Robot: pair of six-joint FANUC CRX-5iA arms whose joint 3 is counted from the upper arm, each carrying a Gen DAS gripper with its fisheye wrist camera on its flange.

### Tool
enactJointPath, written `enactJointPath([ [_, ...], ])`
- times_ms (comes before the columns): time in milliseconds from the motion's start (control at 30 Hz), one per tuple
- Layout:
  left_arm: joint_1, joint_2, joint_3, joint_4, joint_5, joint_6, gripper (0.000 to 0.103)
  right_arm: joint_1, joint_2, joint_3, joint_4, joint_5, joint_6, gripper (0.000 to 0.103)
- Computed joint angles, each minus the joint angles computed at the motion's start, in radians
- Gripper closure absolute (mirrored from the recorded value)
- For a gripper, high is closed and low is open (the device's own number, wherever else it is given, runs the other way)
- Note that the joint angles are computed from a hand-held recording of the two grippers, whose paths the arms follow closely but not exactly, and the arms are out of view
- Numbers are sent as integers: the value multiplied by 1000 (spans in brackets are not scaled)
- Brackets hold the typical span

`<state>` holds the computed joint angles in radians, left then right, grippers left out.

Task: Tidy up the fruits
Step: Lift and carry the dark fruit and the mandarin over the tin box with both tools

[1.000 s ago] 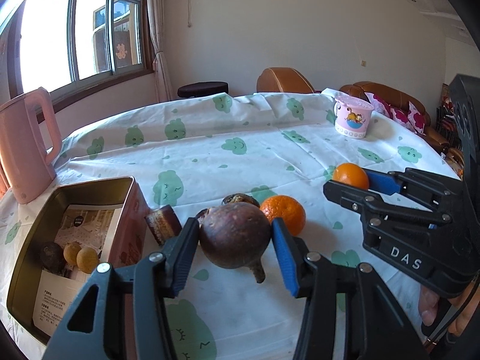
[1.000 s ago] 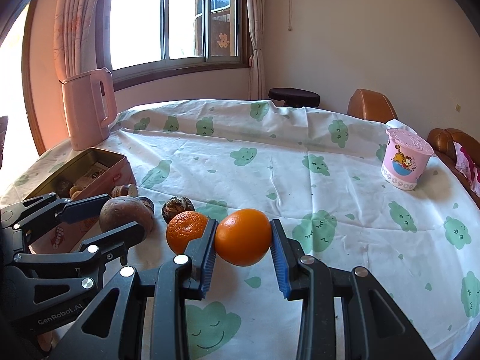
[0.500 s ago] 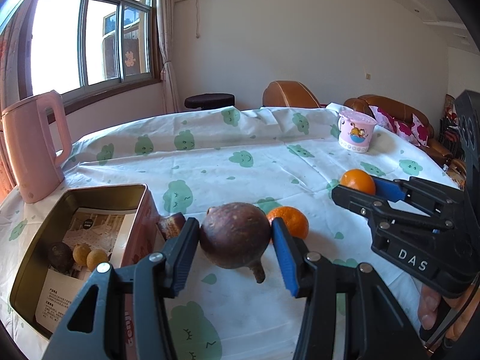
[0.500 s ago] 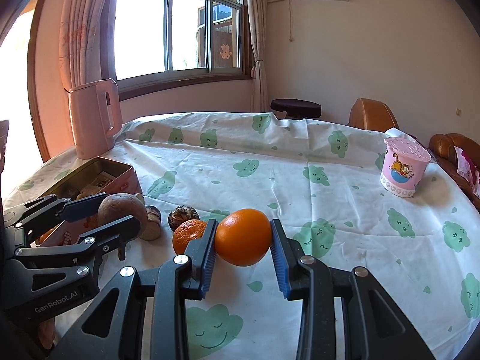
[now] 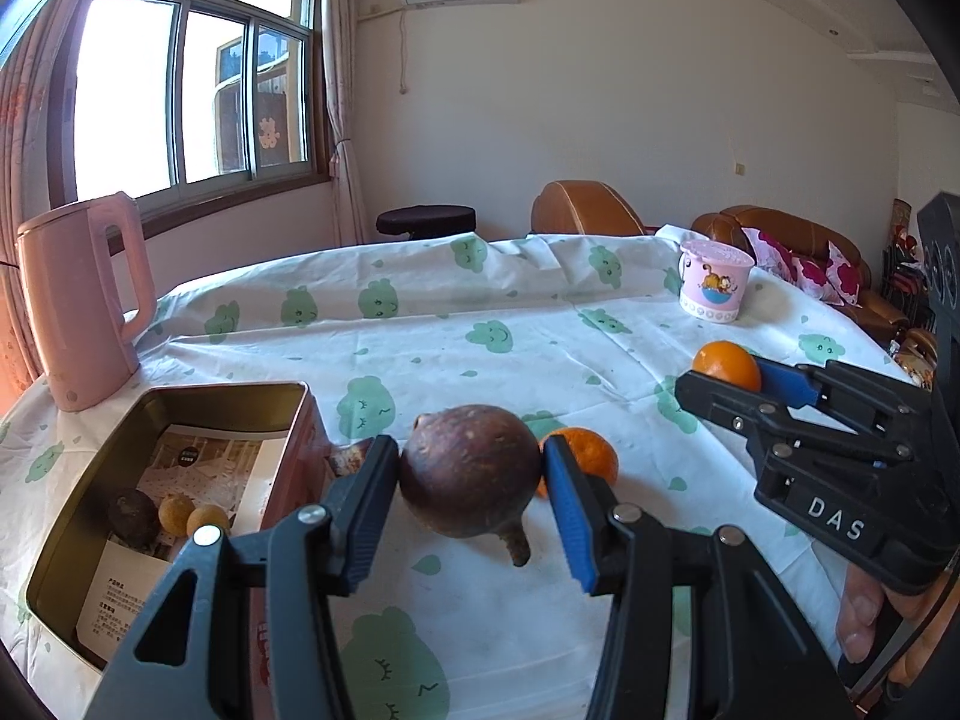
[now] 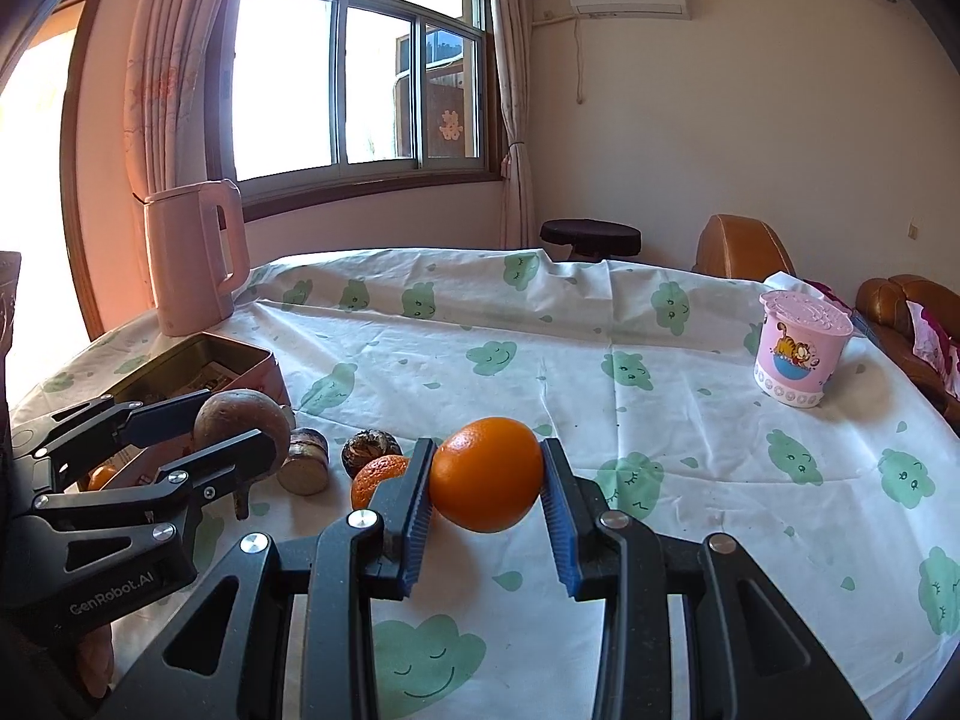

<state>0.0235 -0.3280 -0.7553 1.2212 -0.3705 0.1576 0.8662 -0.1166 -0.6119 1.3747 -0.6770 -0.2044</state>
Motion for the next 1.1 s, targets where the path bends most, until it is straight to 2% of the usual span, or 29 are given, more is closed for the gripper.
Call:
enactJointPath([
  [800, -57, -24, -42, 201, 69, -141, 52, -11, -17, -33, 113, -7, -91, 67],
  [1100, -66, -30, -47, 239, 79, -169, 52, -16, -25, -47, 156, -10, -125, 67],
])
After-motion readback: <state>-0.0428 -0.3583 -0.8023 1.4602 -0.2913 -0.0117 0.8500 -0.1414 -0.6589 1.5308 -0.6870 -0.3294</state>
